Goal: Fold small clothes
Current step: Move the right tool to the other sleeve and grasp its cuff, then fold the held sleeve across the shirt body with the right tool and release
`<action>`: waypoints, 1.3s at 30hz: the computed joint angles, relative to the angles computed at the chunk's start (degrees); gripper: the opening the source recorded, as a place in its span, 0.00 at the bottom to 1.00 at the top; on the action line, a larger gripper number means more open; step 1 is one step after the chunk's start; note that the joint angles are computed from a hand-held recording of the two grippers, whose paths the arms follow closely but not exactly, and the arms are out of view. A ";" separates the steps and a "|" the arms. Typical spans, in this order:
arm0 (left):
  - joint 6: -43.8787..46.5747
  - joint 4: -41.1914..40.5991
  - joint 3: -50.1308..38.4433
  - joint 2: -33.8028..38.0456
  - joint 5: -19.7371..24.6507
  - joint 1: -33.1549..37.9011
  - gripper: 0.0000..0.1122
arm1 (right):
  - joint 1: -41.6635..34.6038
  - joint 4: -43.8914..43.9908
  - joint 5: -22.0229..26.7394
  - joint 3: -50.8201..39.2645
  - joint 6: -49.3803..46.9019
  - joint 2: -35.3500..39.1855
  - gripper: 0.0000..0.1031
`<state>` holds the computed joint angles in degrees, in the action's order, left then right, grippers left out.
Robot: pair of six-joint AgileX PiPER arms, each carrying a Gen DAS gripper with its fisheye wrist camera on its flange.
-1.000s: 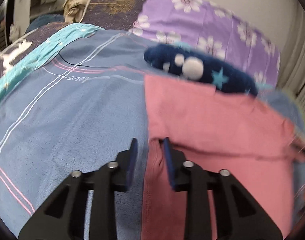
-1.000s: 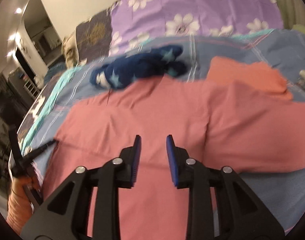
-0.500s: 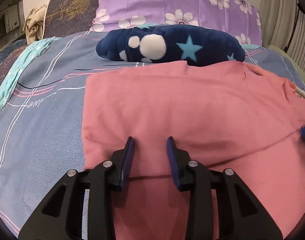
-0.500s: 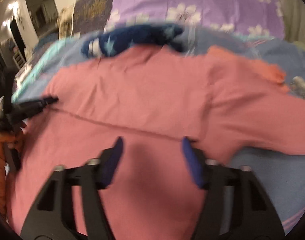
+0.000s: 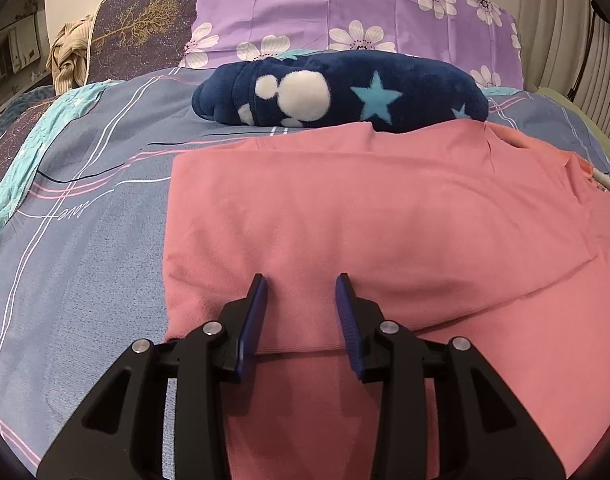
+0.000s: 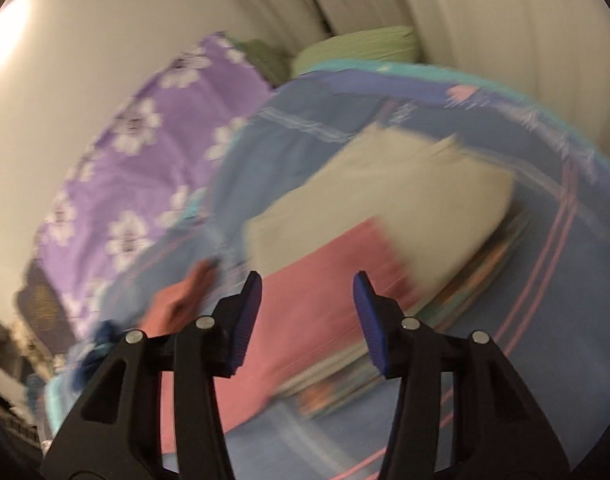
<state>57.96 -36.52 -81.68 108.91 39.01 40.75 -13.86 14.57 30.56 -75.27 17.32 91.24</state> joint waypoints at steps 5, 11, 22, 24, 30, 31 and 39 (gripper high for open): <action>0.12 0.45 0.76 -0.46 -1.05 -0.28 0.34 | -0.30 0.66 2.96 -1.25 1.25 4.20 0.48; -0.10 1.08 1.24 -0.86 -1.74 -0.54 0.35 | 3.63 7.49 -2.15 1.95 -2.64 0.23 0.05; 0.09 0.51 0.68 -0.53 -0.94 -0.24 0.35 | 38.24 20.55 5.76 -30.55 -16.10 17.85 0.05; 0.17 0.22 0.38 -0.36 -0.43 -0.02 0.35 | 43.21 19.06 9.01 -38.74 -14.66 25.20 0.05; 1.84 -3.28 -1.91 0.60 4.30 1.95 0.39 | 48.49 19.31 14.81 -42.66 -14.49 34.57 0.22; 1.99 -4.11 -2.20 0.28 5.56 2.37 0.39 | 48.28 19.89 13.64 -39.40 -15.67 33.23 0.23; 2.55 -12.55 -6.29 0.32 24.72 -1.56 0.39 | 46.95 16.72 0.77 -18.62 -16.39 23.47 0.28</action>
